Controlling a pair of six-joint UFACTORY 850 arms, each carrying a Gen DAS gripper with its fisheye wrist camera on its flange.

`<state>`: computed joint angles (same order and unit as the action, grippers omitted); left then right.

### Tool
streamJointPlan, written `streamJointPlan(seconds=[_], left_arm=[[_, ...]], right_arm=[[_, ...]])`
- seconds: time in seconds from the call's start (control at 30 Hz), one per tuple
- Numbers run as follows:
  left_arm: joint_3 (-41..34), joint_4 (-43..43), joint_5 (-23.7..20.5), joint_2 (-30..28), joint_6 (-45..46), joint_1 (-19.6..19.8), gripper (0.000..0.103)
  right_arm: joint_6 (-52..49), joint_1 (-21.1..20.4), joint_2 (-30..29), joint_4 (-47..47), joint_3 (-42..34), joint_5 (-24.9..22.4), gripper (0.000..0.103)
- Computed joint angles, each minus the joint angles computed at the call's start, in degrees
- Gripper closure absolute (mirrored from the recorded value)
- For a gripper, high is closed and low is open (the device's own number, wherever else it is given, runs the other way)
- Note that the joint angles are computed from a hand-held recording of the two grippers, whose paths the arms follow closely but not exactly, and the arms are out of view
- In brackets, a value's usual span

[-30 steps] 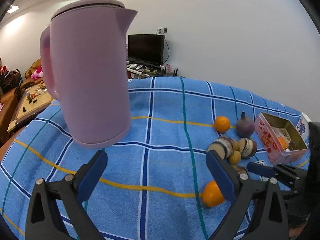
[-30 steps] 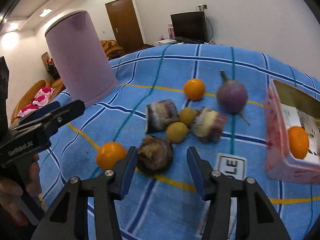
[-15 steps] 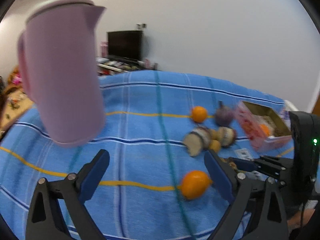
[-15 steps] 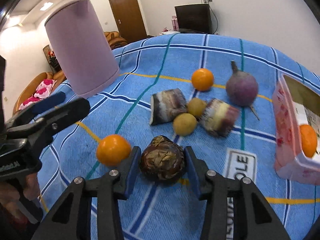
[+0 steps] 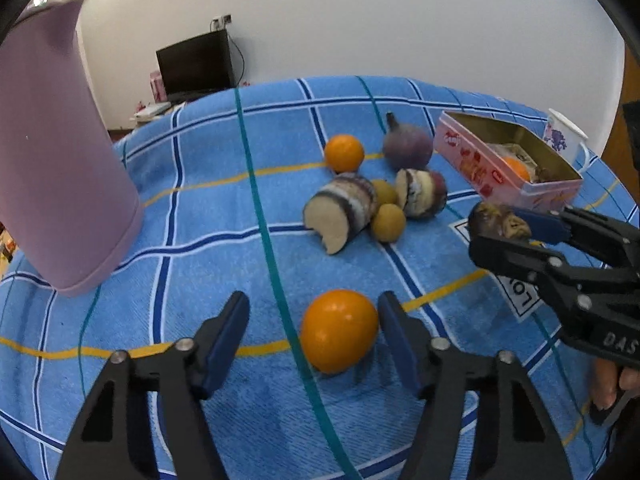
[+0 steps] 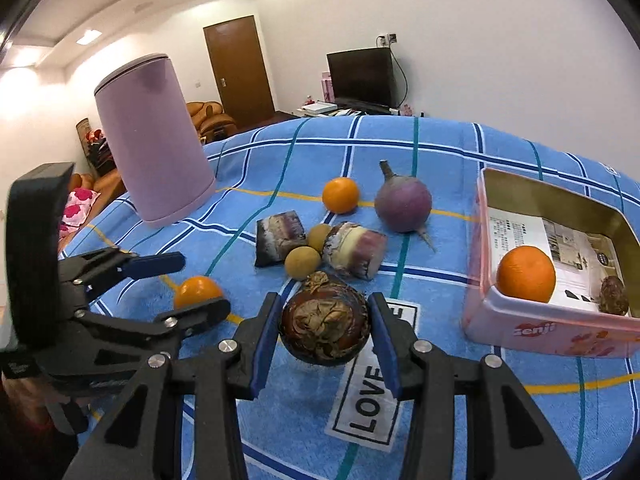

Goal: Organize fruits
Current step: 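Grasp a large brown taro with the right gripper while the left grasps an orange, then carry the taro and orange over the tin and lower them inside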

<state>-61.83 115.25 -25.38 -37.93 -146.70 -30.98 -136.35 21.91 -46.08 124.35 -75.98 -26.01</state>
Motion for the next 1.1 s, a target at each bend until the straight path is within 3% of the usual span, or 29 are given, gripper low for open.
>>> streamJointPlan(seconds=[0.07,0.13,0.37,0.5,0.7,0.87,1.1], left_arm=[[-0.17,0.38,1.46,-0.21,-0.49,0.47,0.043],[-0.47,0.98,3.06,-0.52,-0.69,0.96,0.063],[1.24,7.36,1.71,0.51,-8.8,1.13,0.065],[4.48,10.19,-5.49,2.43,-17.73,0.53,0.065],[3.91,-1.37,-19.12,1.96,-12.33,-3.52,0.065],[0.94,-7.33,-23.24,0.44,-7.87,-5.36,0.065],[-2.67,-14.19,-27.35,-1.72,-1.83,-7.32,0.065]], right_arm=[[-0.94,0.02,0.02,0.65,0.12,-0.26,0.057],[-1.42,-0.03,0.08,1.04,0.3,-0.43,0.057],[-2.59,-0.22,0.03,2.6,0.66,-1.74,0.057],[-10.26,-0.12,1.23,9.56,2.83,-3.96,0.057],[-31.97,0.81,3.44,30.14,7.27,-10.48,0.057],[-41.31,1.29,3.82,38.67,8.9,-15.53,0.057],[-42.77,1.0,3.56,39.8,8.85,-16.71,0.057]])
